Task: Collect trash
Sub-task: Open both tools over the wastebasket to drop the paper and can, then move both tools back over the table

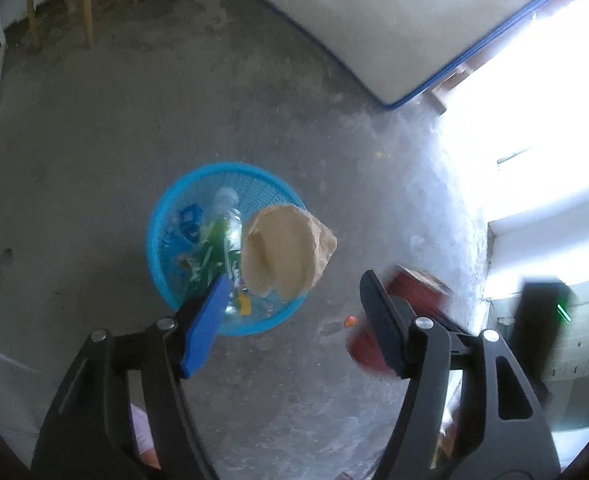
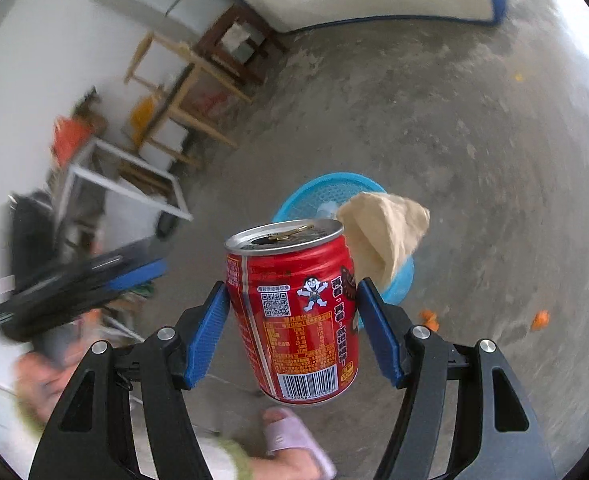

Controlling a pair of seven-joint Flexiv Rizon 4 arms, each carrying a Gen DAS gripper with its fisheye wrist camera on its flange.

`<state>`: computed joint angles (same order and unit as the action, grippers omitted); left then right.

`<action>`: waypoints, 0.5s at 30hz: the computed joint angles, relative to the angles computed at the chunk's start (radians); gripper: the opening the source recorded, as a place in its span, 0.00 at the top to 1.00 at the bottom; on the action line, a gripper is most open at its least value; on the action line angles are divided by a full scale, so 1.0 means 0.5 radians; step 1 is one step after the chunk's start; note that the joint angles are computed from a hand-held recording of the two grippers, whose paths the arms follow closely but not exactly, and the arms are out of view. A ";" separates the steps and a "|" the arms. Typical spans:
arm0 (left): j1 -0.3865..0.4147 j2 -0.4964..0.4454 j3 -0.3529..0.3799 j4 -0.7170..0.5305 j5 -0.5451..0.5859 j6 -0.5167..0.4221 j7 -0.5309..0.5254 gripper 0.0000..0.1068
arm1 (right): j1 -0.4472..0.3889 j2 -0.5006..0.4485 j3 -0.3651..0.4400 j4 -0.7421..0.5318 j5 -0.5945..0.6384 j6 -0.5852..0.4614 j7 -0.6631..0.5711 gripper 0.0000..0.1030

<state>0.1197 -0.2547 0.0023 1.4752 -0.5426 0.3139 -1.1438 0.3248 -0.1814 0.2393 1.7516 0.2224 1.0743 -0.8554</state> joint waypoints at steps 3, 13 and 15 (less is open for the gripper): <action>0.059 0.161 0.052 0.051 -0.035 -0.052 0.140 0.34 | 0.045 -0.236 -0.046 -0.244 -0.158 -0.268 -0.030 0.37; 0.283 0.658 0.378 0.353 -0.132 -0.129 0.463 0.27 | 0.138 -0.322 -0.132 -0.233 -0.577 -0.482 0.302 0.33; 0.329 0.733 0.443 0.414 -0.132 -0.082 0.471 0.27 | 0.139 -0.244 -0.123 -0.158 -0.611 -0.446 0.346 0.33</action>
